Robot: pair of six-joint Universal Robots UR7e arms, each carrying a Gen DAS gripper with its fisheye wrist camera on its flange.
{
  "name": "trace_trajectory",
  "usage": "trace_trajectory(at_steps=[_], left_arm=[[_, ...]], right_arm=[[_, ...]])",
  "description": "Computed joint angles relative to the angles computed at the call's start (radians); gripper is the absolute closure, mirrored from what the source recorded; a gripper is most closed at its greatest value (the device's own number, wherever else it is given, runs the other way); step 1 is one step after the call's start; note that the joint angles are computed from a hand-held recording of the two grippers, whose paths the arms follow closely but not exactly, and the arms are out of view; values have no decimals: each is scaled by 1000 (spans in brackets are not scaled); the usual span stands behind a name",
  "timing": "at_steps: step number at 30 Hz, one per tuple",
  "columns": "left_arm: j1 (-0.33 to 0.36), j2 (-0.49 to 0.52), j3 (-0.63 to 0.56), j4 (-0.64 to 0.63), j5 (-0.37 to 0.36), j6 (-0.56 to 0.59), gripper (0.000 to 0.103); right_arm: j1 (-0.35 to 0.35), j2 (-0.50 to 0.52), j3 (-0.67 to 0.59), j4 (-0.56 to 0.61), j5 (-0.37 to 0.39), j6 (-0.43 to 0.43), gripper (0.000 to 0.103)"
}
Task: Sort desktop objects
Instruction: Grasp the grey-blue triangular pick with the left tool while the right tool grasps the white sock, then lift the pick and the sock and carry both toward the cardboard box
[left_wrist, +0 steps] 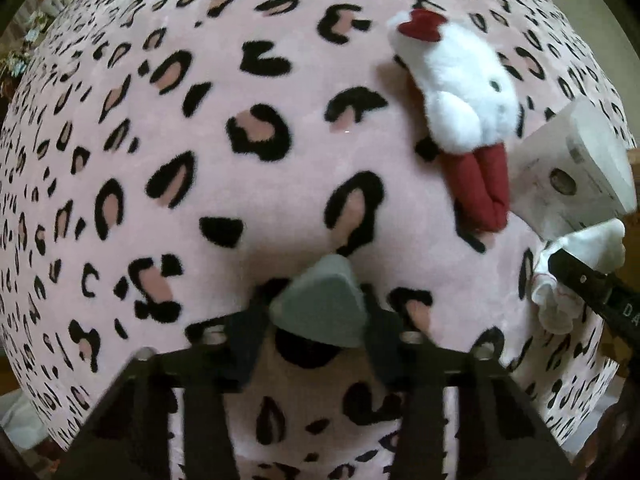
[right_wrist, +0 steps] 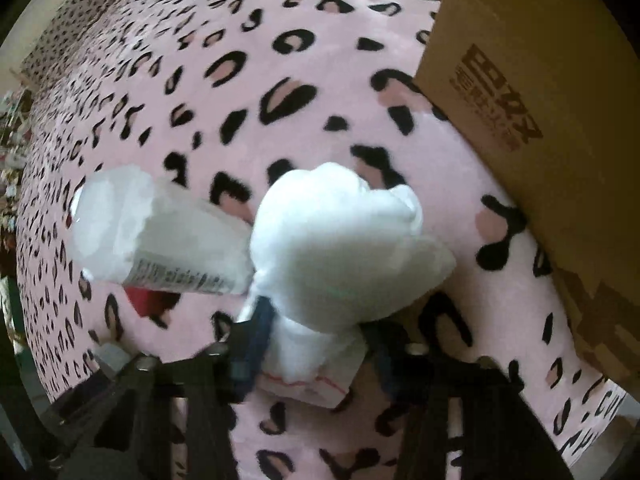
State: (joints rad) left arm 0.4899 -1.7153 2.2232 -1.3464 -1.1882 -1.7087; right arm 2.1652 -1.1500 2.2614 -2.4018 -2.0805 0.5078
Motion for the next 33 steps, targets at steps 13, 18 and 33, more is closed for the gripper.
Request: trace_trajectory(at_steps=[13,18,33], left_arm=[[-95,5,-28,60,-29,-83,61],[-133,10,-47,87,-47,-119,61],[-103,-11,30,-23,-73,-129,61]], right_arm=[[60,-96,-10,61,62,-47,92],[81,-108,-36,109,90,-71,97],[-1,1,-15,45,96,44,80]])
